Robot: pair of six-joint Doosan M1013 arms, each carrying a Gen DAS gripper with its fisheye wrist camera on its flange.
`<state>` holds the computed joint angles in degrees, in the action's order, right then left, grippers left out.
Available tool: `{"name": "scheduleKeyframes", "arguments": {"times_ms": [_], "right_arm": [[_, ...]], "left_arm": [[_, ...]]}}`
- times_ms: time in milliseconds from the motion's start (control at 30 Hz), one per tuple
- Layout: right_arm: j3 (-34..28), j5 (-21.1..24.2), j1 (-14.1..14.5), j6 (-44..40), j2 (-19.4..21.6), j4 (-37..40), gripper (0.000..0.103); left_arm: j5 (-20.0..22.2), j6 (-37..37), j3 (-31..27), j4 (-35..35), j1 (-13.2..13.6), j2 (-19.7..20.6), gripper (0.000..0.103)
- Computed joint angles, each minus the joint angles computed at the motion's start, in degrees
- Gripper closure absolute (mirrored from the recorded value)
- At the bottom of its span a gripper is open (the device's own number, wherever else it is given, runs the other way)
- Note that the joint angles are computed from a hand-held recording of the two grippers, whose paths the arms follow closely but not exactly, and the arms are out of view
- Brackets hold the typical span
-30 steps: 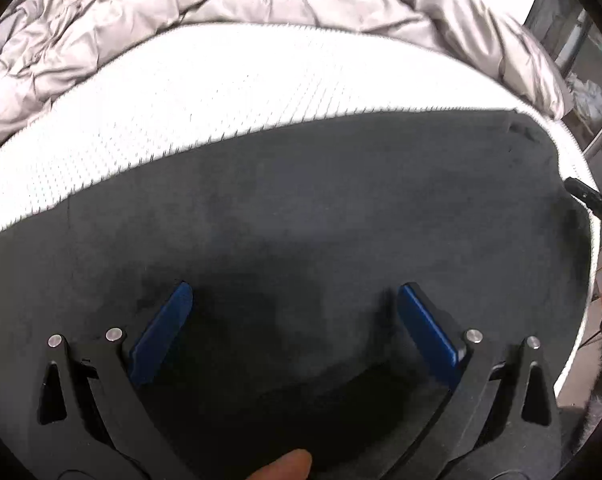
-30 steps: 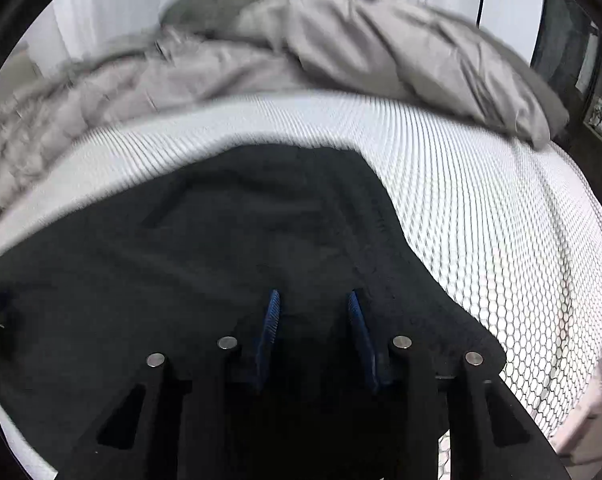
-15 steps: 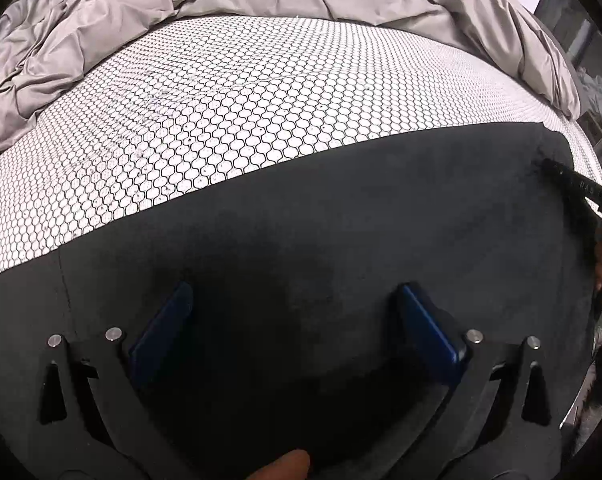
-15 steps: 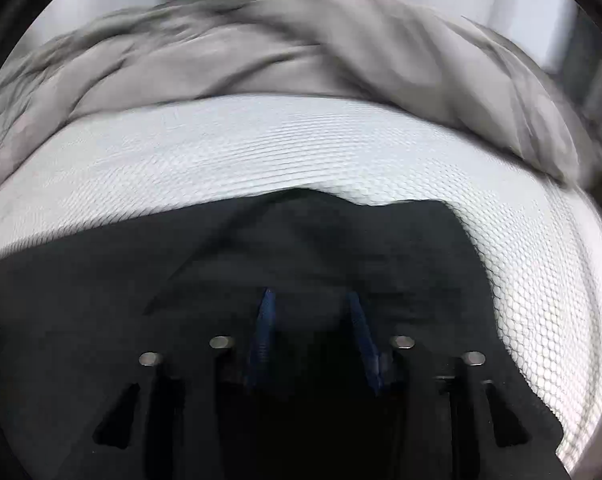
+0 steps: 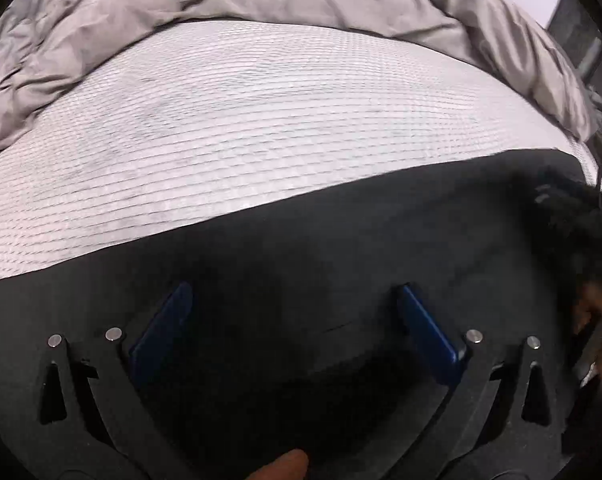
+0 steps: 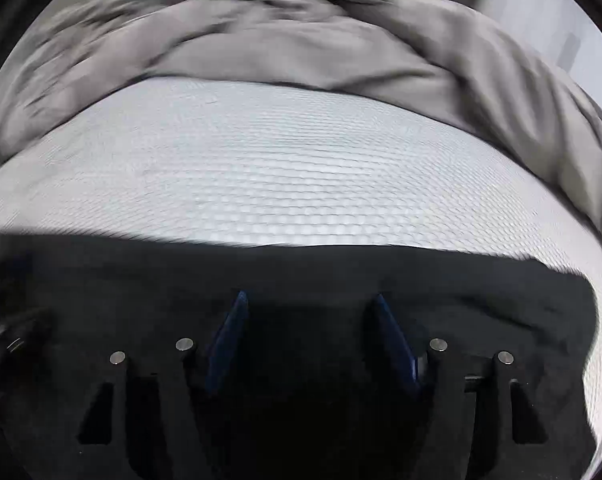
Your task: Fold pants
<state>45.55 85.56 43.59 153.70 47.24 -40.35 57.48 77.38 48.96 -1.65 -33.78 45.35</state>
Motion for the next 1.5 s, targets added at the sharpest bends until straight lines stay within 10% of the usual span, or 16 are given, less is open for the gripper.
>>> {"name": "scheduleKeyframes", "arguments": {"times_ms": [100,200,333,467,600,867,1067,1233,1500], "right_arm": [[2.6,2.9,0.0,7.4,-2.0,-0.5,0.038],[7.8,-12.1,0.9,8.8,-5.9,3.5,0.038],[4.9,-20.5,2.6,-5.7,-4.0,12.9,0.033],[-3.7,-10.4,5.1,-19.6,2.1,10.2,0.028],[0.4,-7.2,5.0,-13.6,-0.4,8.2,0.016],[5.4,-6.2,5.2,-4.0,-3.7,5.4,0.015],[3.2,-20.1,7.5,-13.7,-2.8,13.3,0.015],[-2.5,-14.3,8.8,-21.0,1.6,11.7,0.012],[12.7,-9.3,6.7,-7.6,-7.2,5.7,0.004]], "left_arm": [[-0.2,-2.0,1.5,2.2,0.7,-0.9,0.001],[-0.8,-2.6,4.0,2.3,1.6,-2.6,0.001],[-6.6,4.0,11.4,-1.9,1.7,-7.0,0.001],[-7.3,5.0,17.3,4.2,1.0,-10.1,0.001],[-10.8,1.9,25.6,7.3,2.8,-15.1,0.001],[-10.9,-9.9,32.5,13.9,4.8,-20.7,0.001],[-12.9,6.4,32.4,0.3,1.6,-20.9,0.001],[-10.9,7.3,31.8,5.3,-0.2,-19.6,0.000],[-12.6,1.7,37.9,5.3,4.2,-24.1,0.000]]}}
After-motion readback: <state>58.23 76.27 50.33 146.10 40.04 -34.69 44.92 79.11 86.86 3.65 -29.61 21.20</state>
